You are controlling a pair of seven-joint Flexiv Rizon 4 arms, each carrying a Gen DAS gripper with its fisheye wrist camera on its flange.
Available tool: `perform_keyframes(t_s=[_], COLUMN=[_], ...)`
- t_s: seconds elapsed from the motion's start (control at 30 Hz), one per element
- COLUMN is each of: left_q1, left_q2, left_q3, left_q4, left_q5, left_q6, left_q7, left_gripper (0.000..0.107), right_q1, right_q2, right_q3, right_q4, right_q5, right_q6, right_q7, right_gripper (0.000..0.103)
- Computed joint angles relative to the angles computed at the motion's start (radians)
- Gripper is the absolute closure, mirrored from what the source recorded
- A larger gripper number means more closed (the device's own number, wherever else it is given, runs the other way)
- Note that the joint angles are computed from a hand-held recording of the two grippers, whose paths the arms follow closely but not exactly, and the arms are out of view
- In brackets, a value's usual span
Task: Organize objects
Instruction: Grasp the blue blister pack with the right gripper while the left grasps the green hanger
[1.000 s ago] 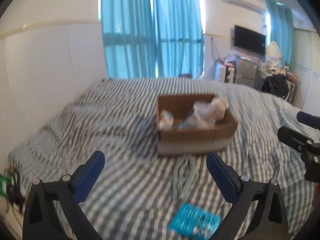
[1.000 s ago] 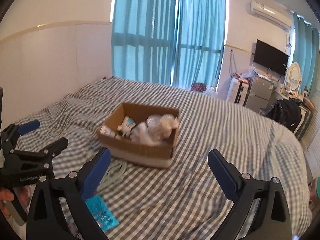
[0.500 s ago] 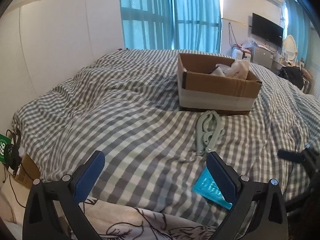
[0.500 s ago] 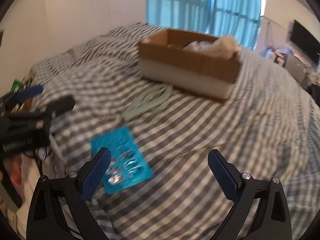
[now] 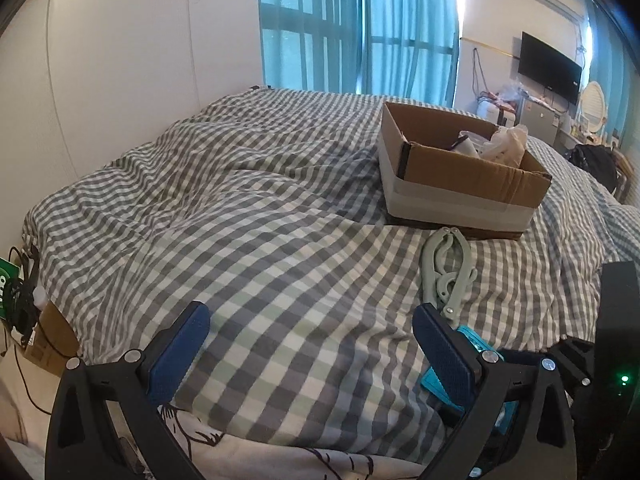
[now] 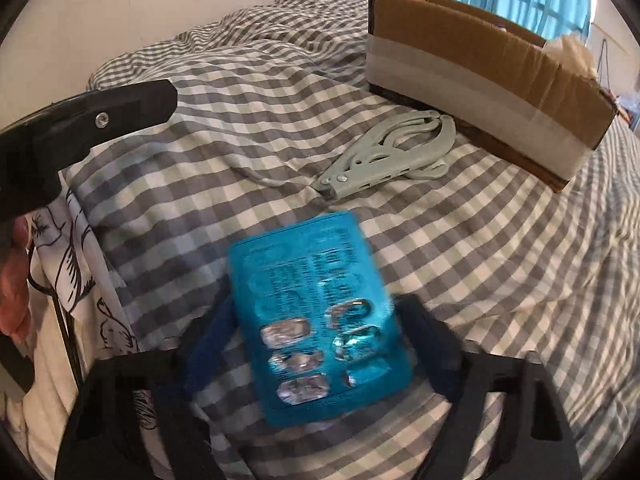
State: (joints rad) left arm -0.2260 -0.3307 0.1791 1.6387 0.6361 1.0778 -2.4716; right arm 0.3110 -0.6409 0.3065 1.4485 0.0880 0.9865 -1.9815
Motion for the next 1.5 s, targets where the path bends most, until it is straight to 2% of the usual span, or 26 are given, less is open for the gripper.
perform_keyframes(t_s=[0.1,0.2,0.3,0.47,0.63,0.73,0.83,0.87,0.93,1.0,1.07,1.1,1.2,1.5], left_q1=[0.002,0.011,0.029,0.028,0.010,0.024,0.015,0.017,0.020,0.018,0.022,0.024,0.023,0.010], left_q2=[-0.015,-0.039,-0.085,-0.183,-0.316,-0.375,-0.422,-0.427,-0.431,-0.423,-0.409,-0.401,-0.373,-0.269], left_q3=[-0.011,-0.027,-0.055,-0.079,-0.078,-0.107,-0.102,-0.104,-0.106,-0.104,-0.112,-0.116,-0.122,-0.107], left_q4=[-0.025,-0.050,-0.084,-0.168,-0.316,-0.370,-0.417,-0.418,-0.407,-0.389,-0.363,-0.350,-0.303,-0.154], left_q5=[-0.011,-0.053,-0.142,-0.256,-0.359,-0.436,-0.479,-0.495,-0.524,-0.539,-0.557,-0.565,-0.583,-0.602], left_q6=[-0.010,-0.004,0.025,0.069,0.019,-0.010,-0.068,-0.076,-0.073,-0.056,-0.036,-0.027,-0.003,0.098], left_q7=[0.028,0.068,0.135,0.263,0.381,0.492,0.559,0.573,0.588,0.599,0.621,0.634,0.669,0.673], left_gripper=[0.004,0.004,0.004,0.004,0.004,0.004,0.006,0.011,0.012,0.019,0.035,0.039,0.041,0.041], right_q1=[-0.020,-0.045,-0.059,-0.049,-0.075,-0.106,-0.126,-0.130,-0.136,-0.138,-0.139,-0.140,-0.137,-0.125], right_q2=[0.017,0.049,0.067,0.056,0.007,-0.025,-0.043,-0.047,-0.056,-0.063,-0.064,-0.061,-0.054,-0.002], right_q3=[0.006,-0.005,-0.035,-0.128,-0.157,-0.132,-0.107,-0.099,-0.089,-0.082,-0.080,-0.079,-0.085,-0.092], right_q4=[0.003,0.020,0.027,0.023,-0.040,-0.099,-0.128,-0.134,-0.143,-0.149,-0.149,-0.148,-0.140,-0.065], right_q5=[0.019,0.048,0.052,-0.045,-0.117,-0.112,-0.099,-0.095,-0.086,-0.077,-0.070,-0.066,-0.060,-0.066], right_q6=[-0.030,0.010,0.066,0.148,0.150,0.122,0.107,0.102,0.091,0.083,0.078,0.076,0.084,0.143], right_q7=[-0.003,0.010,0.048,0.183,0.272,0.293,0.282,0.275,0.260,0.247,0.239,0.237,0.238,0.251], right_gripper=[0.032,0.033,0.034,0.034,0.034,0.034,0.034,0.034,0.034,0.034,0.034,0.034,0.034,0.034])
